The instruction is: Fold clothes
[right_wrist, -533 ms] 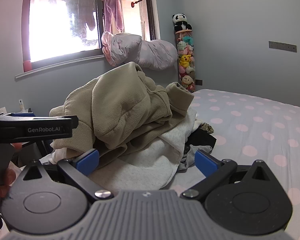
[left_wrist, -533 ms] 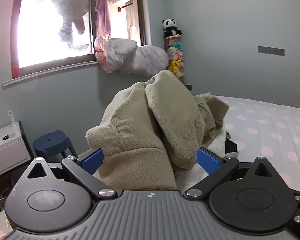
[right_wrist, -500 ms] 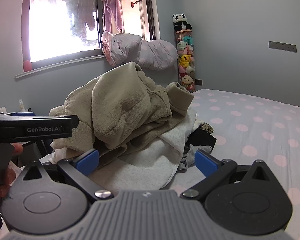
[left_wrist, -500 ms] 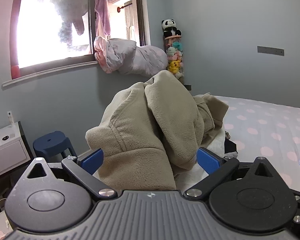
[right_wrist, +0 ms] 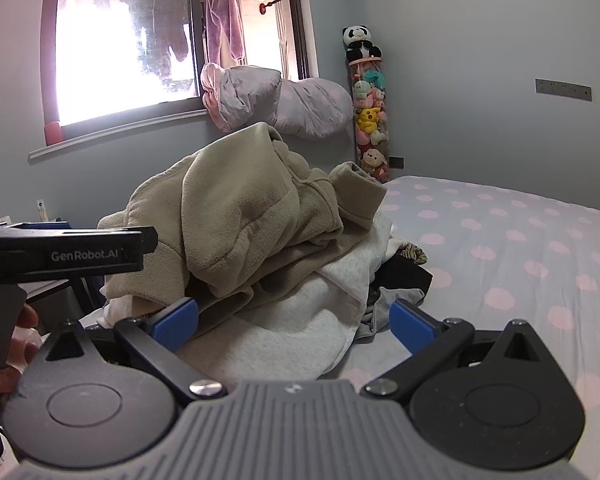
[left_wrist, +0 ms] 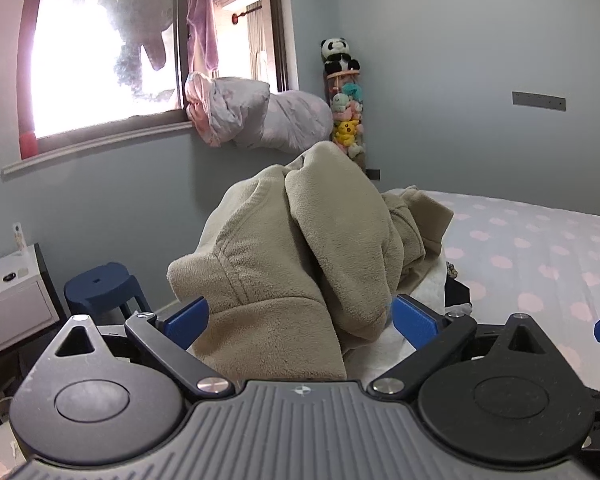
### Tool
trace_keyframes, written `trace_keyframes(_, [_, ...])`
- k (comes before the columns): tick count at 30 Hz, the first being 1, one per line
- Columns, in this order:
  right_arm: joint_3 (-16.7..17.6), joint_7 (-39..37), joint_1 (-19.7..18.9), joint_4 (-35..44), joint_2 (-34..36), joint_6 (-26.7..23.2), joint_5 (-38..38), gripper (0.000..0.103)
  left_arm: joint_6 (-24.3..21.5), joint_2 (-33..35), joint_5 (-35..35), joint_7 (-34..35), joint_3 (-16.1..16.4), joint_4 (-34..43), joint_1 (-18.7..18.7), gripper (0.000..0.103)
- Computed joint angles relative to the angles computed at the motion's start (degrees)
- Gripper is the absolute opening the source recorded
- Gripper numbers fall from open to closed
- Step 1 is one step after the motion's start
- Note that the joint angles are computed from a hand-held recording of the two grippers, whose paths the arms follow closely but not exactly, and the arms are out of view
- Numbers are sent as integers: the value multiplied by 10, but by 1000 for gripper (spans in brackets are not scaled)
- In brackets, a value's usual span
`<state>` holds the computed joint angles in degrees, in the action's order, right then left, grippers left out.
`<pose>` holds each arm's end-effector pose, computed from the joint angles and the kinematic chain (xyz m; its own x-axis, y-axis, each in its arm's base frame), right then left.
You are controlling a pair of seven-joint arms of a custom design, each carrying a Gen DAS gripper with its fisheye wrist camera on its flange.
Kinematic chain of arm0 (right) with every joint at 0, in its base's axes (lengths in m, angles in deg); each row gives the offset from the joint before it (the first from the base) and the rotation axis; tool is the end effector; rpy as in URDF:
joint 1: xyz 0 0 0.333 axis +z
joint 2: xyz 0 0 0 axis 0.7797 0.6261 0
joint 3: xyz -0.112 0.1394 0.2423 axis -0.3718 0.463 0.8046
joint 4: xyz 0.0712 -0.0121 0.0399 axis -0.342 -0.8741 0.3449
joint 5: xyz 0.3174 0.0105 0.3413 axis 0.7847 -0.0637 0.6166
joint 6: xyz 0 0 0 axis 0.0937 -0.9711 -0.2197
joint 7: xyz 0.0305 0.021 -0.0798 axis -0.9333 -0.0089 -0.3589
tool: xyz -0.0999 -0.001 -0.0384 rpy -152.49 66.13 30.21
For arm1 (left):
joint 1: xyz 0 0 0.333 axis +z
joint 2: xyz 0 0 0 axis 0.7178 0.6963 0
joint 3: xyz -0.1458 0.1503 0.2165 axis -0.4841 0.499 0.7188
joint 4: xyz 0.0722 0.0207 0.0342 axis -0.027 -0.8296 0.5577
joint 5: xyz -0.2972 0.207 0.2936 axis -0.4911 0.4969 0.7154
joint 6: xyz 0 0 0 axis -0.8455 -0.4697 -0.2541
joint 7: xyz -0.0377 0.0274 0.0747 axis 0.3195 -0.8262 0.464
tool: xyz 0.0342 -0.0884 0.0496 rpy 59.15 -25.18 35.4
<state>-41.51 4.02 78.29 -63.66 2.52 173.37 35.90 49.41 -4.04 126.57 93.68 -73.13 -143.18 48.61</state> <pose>0.4705 0.1413 0.5105 0.7219 -0.6827 -0.1128 -0.3287 -0.1949 -0.9241 0.4201 -0.1197 0.5940 0.6640 -0.7392 -0.1126 -0.3529 -0.1771 -0.9187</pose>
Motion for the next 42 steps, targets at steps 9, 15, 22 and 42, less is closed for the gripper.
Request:
trace_keyframes(9, [2,13,-2,0,0,-1,-13,102,-9,1,10,6,-1,0,-5,95])
trace_keyframes(15, [2,19,-1,0,1,1,-18,103,5,-1,6,18,5,-6,-8,94])
trace_keyframes(22, [2,25,2,-1,2,9,-23,102,8,-2,-4,28,5,-7,-6,94])
trace_keyframes(42, [1,40,5,5,10,10,-41,102,10,-6,-20,39,11,-13,-3,94])
